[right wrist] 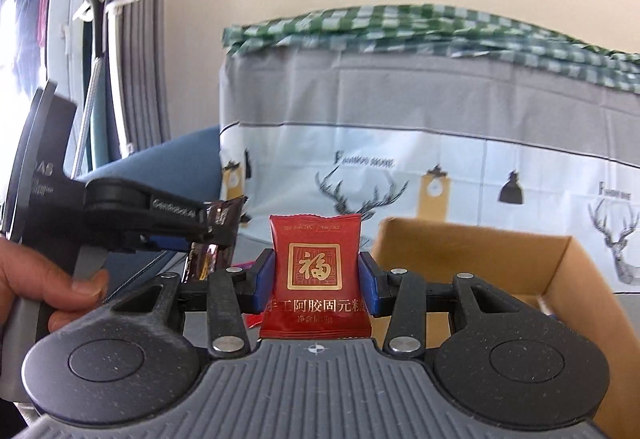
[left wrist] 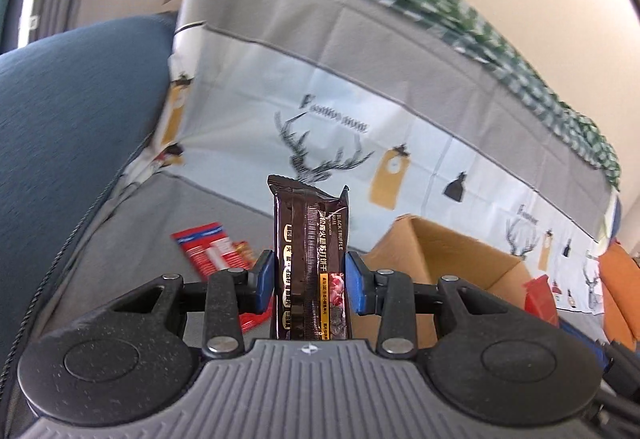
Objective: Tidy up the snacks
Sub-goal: 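Lift the chocolate bar with the left tool while the right tool carries the red packet toward the box, then open the left tool over the box while the right tool releases the red packet into it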
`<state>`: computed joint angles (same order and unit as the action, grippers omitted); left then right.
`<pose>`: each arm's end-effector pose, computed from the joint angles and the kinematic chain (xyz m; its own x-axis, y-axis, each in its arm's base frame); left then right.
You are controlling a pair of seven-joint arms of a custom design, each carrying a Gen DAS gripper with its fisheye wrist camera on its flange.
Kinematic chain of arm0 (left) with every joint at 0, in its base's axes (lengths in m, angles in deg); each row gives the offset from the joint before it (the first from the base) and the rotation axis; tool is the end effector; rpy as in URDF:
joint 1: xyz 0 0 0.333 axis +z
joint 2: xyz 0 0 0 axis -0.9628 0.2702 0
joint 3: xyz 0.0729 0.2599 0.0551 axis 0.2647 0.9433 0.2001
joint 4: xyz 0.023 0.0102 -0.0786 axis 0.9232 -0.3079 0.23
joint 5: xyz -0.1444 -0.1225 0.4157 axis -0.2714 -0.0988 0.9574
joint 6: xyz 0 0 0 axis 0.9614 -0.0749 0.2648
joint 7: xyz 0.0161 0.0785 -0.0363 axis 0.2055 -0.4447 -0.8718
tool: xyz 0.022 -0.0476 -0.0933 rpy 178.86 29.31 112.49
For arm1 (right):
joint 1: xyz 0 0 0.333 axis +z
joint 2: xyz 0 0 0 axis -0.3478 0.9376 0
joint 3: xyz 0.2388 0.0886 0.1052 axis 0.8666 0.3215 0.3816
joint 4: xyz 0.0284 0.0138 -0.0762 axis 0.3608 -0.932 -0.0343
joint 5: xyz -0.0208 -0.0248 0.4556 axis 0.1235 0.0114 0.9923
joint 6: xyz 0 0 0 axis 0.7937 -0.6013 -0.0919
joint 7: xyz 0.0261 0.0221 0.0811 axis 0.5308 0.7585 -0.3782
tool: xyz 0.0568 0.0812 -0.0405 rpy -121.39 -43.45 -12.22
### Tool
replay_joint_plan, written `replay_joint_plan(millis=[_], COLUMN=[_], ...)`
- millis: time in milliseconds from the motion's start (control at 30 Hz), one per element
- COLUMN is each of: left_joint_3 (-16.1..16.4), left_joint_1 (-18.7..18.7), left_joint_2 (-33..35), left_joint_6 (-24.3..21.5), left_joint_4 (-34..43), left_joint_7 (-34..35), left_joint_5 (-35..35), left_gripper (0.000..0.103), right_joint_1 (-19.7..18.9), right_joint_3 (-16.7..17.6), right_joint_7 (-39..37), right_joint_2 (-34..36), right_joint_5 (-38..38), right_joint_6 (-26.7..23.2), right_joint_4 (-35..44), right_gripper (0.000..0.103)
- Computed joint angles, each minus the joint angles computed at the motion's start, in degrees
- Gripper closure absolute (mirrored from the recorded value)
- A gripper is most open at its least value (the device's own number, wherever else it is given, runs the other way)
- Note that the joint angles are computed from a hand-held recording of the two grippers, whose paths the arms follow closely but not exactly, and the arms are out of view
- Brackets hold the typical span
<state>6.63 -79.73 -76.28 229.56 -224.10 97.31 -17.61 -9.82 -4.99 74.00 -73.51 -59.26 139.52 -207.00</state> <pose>0.5806 -0.1189 0.3494 0.0508 -0.9202 0.3881 -0.5309 -0.3540 -0.7700 0.5087 0.1297 0.3630 0.3764 -0.9257 -0.0376 -0.3394 -0.1000 -0.9353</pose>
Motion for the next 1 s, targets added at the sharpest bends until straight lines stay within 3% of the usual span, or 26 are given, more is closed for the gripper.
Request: replay_joint_plan(millis=[167,667,833,1000], left_joint_3=[-0.5,-1.2,-1.2,-2.0], left_joint_1=[-2.8,-4.6,-5.3,-4.0], left_joint_2=[1.2,4.9,5.7,6.1], left_joint_6=[2.8,5.6,6.3,8.7], left_joint_4=[1.2,4.8,5.5,5.5], left_joint_7=[7.5,3.0,2.7,-1.6], left_joint_5=[-5.2,2.1,3.0,8.9], left_gripper=[0.062,0.062,0.062,0.062], right_joint_1=[-1.4,-5.5,-5.9,-6.0], right_joint_3=[-1.3,-4.5,-4.8,-4.0], right_joint_7=[-1.2,-4.4,-4.5,-6.0], right_joint_2=[-1.4,-3.4,-3.1,-2.5], right_joint_5=[0.8,6.2,8.4,12.6], right_joint_6=[0.9,0.7,-0.7,-1.0], right_joint_4=[-1.4,-4.6,-4.6,-4.4], right_gripper=[0.058,0.057,0.057,0.057])
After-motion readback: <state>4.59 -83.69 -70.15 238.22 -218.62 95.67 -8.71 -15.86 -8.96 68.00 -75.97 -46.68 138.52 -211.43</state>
